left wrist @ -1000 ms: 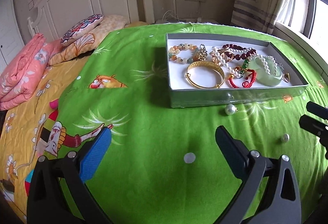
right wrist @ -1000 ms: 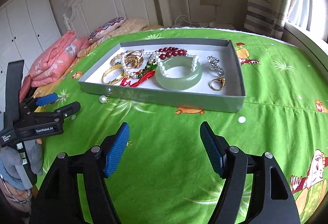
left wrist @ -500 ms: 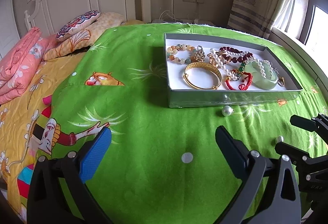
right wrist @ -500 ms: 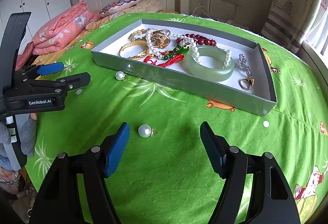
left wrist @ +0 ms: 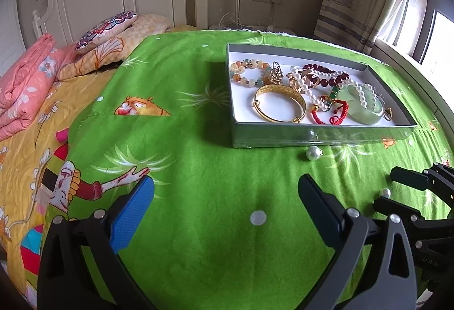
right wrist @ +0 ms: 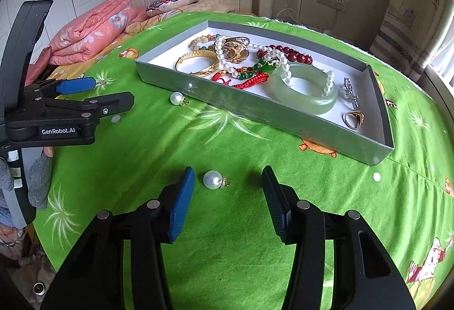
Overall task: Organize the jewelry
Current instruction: 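Grasp a pearl earring from the cover with the right tool, then grasp the other pearl earring with the left tool while the right tool holds its earring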
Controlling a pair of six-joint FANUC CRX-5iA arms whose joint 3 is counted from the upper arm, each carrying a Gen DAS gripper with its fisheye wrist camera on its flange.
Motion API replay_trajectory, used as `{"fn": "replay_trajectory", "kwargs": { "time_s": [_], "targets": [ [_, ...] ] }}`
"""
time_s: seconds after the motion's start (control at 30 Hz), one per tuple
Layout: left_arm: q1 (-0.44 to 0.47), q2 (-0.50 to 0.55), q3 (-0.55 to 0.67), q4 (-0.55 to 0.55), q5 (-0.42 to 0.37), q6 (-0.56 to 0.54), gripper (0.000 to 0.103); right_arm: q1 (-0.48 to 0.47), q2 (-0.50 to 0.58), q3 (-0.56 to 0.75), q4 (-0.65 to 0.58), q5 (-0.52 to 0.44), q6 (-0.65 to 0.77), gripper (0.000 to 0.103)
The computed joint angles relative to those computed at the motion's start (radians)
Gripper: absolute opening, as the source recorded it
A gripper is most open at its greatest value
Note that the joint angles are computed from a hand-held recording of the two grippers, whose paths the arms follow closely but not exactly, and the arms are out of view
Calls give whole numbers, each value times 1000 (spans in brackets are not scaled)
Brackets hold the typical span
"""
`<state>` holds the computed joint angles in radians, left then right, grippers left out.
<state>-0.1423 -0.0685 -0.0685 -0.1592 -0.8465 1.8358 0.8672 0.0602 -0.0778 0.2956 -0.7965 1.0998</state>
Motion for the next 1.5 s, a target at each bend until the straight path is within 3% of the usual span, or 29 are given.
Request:
{"fn": "replay_trajectory", "kwargs": {
  "time_s": [0.2, 0.3, 0.5, 0.63, 0.8, 0.93, 1.07, 1.17, 1.27, 1.37, 1.5],
  "targets": [
    [0, 5, 2, 6, -2, -2, 100, 5, -3, -4, 6, 6, 13, 34],
    [1, 8, 5, 8, -6, -6, 100, 12, -5, -9, 14, 9, 26, 19],
    [-8, 21, 23, 0, -32, -7, 100, 34, -29, -60, 99, 39, -50, 19],
    [-26, 34, 48, -14, -60, -28, 100, -1, -76, -95, 48, 116, -82, 19],
    [-16, 62, 41, 136, -43, -93, 99, -46, -122, -139, 13, 199, -161, 19],
    [-50, 110, 98, 94, -58, -41, 79, -71, -138, -146, -42, 232, -158, 19],
    [-48, 130, 106, 127, -26, -51, 64, -72, -135, -138, -63, 229, -134, 20],
    [-83, 153, 151, 39, -51, -12, 56, -70, -140, -145, -57, 238, -132, 20],
    [-107, 162, 174, -9, -68, -12, 40, -73, -142, -145, -73, 241, -122, 20],
    [-101, 151, 152, 16, -39, -53, 17, -73, -143, -146, -73, 242, -122, 20],
    [-64, 129, 95, 117, 14, -121, 15, -71, -143, -147, -67, 241, -125, 20]
  ]
}}
